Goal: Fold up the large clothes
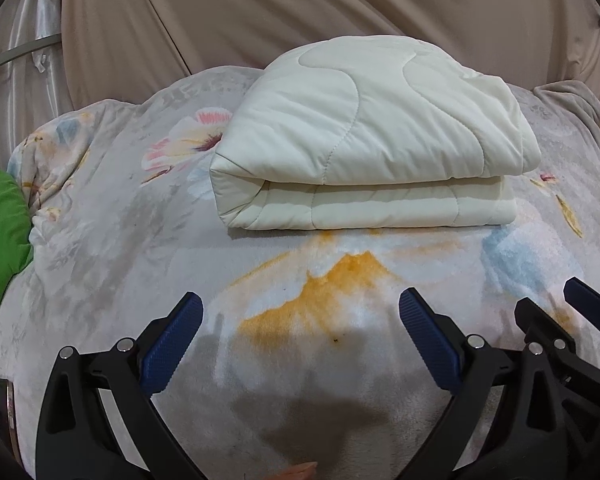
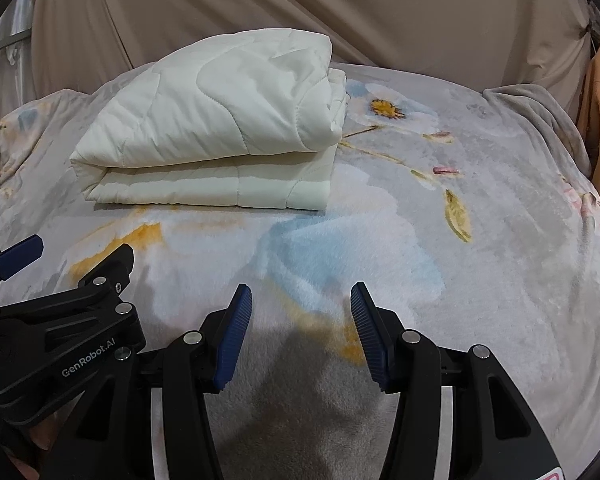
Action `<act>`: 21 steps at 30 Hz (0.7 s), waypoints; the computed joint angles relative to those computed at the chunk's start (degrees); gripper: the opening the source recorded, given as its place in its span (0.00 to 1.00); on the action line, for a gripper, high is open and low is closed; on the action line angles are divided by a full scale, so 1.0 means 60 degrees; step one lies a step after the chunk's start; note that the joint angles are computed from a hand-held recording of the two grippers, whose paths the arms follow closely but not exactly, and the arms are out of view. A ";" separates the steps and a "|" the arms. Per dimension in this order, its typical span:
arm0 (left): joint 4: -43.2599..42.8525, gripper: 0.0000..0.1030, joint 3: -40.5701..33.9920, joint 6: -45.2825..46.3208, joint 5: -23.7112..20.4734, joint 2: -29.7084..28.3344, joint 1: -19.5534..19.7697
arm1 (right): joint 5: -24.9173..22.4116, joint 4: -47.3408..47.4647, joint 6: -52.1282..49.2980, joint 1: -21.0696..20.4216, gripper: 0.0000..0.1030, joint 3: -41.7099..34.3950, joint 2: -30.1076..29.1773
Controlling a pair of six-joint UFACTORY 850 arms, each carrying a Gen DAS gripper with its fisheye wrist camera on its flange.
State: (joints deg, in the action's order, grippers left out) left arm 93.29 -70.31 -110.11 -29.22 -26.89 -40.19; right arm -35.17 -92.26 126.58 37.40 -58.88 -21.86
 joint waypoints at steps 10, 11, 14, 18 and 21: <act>0.0141 0.93 0.0017 -0.0197 -0.0056 0.0010 -0.0026 | -0.0134 -0.0182 0.0177 0.0038 0.49 0.0056 0.0027; 0.0137 0.93 0.0015 -0.0196 -0.0064 0.0009 -0.0033 | -0.0144 -0.0182 0.0187 0.0046 0.49 0.0059 0.0024; 0.0158 0.93 0.0021 -0.0217 -0.0063 0.0014 -0.0032 | -0.0146 -0.0203 0.0205 0.0044 0.49 0.0064 0.0025; 0.0180 0.93 0.0025 -0.0250 -0.0068 0.0022 -0.0031 | -0.0173 -0.0230 0.0252 0.0055 0.49 0.0071 0.0022; 0.0204 0.93 0.0028 -0.0269 -0.0056 0.0025 -0.0025 | -0.0201 -0.0242 0.0260 0.0058 0.49 0.0072 0.0025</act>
State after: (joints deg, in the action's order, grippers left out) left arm 94.52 -70.14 -111.72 -29.55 -26.74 -40.34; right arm -36.37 -93.72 128.14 37.75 -58.45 -21.71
